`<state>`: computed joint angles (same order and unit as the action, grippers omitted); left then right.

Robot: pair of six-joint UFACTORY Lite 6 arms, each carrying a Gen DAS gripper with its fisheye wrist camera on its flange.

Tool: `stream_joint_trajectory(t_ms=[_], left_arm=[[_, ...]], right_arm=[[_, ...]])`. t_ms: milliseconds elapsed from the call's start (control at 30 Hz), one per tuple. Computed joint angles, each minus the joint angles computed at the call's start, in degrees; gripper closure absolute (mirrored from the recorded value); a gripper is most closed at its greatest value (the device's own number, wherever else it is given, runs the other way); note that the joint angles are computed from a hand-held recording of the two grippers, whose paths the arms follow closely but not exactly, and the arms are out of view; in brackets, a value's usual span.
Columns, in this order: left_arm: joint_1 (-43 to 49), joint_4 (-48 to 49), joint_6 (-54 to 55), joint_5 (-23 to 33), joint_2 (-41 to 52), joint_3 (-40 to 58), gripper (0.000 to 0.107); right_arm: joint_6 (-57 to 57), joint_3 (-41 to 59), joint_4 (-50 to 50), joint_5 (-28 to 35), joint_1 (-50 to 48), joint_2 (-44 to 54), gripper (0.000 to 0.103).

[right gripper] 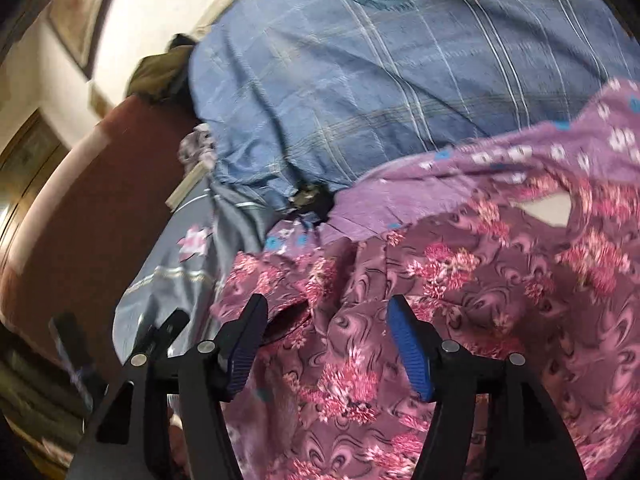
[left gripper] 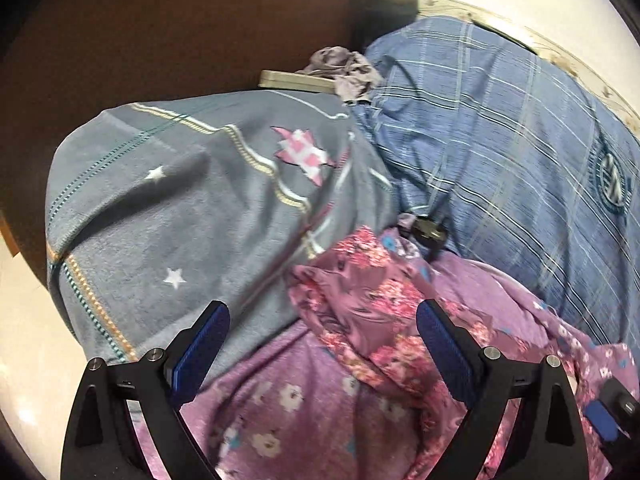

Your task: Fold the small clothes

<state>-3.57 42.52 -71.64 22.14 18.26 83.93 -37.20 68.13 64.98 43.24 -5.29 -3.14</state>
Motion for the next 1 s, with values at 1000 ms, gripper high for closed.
stream_joint_trajectory(t_ms=[1000], left_arm=[[16.4, -81.9, 70.1, 6.5, 29.0, 31.0, 0.032]], right_arm=[[-10.5, -7.7, -1.6, 10.8, -10.3, 5.3, 0.07]])
